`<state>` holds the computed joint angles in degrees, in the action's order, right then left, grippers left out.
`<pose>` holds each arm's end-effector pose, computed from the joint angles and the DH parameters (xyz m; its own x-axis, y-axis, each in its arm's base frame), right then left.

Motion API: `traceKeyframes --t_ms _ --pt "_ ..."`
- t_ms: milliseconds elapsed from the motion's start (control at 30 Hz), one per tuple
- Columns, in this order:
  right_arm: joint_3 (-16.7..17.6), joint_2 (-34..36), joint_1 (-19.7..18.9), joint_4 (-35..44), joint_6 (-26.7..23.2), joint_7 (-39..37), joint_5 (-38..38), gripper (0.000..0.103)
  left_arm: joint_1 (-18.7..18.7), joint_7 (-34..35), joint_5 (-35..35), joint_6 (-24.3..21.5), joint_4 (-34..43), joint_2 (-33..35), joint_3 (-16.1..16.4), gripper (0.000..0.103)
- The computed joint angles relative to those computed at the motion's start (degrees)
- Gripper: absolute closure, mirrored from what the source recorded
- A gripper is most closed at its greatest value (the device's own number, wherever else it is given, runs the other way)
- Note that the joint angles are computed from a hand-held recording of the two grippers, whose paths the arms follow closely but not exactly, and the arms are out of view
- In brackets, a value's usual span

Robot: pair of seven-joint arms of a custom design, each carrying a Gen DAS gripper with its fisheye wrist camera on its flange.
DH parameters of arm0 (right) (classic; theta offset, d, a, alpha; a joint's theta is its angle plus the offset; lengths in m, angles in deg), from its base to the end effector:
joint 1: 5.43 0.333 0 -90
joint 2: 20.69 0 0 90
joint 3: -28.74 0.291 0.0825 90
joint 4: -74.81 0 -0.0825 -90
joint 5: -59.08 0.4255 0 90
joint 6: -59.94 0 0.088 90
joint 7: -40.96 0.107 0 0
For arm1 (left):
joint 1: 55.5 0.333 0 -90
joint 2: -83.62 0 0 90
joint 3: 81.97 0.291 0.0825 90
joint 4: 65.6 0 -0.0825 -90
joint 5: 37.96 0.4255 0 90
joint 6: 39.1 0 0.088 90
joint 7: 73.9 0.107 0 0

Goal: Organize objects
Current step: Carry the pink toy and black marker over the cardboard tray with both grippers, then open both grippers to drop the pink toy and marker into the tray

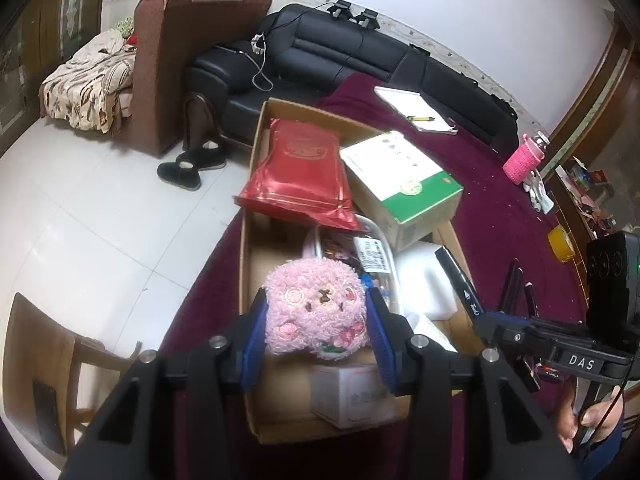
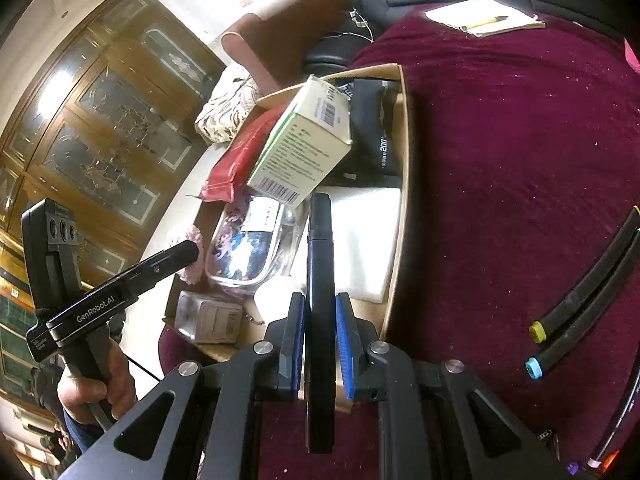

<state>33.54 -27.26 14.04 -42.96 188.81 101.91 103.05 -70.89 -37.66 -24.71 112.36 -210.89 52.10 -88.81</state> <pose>0.5334 0.2632 0.4862 0.5405 -0.6839 -0.4901 -0.8313 -0.3444 -0.4362 0.4380 -0.1874 0.4945 0.2635 -0.9157 0.3034 -0.7309 -0.3947 -0.5567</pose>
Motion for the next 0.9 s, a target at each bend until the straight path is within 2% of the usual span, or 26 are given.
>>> traceKeyframes --t_ms 133,233,433,600,700,767,800,900 --pt "0.5 0.7 0.3 0.3 1.9 0.7 -1.0 0.085 -0.3 1.2 -1.1 0.2 0.7 1.5 1.0 0.058" --pt "0.9 1.1 0.7 0.3 3.3 1.1 -1.9 0.086 0.7 1.2 -0.3 -0.2 1.6 2.6 0.3 0.057" --pt "1.4 0.8 1.5 -0.8 6.4 0.5 -3.3 0.085 1.3 1.6 -0.9 1.0 1.8 3.3 0.8 0.056" --pt "1.0 0.5 1.6 -0.9 5.7 -0.4 -2.4 0.084 2.0 1.1 -0.1 1.0 2.4 3.9 0.3 0.054" --pt "0.7 0.4 1.5 -0.7 5.0 -1.1 -1.5 0.083 1.2 2.1 -1.3 2.3 1.9 3.7 1.2 0.048" --pt "0.7 0.0 1.4 -1.1 5.1 -1.3 -1.2 0.083 -0.2 3.2 -3.6 4.6 0.7 3.1 2.6 0.035" --pt "0.6 -0.3 1.4 -1.3 5.3 -1.5 -1.1 0.083 -1.2 3.9 -5.1 5.9 0.0 2.7 3.5 0.034" --pt "0.3 -0.9 1.2 -1.7 5.0 -2.2 -0.2 0.083 -1.4 3.7 -6.0 6.5 -0.7 1.9 3.3 0.033"
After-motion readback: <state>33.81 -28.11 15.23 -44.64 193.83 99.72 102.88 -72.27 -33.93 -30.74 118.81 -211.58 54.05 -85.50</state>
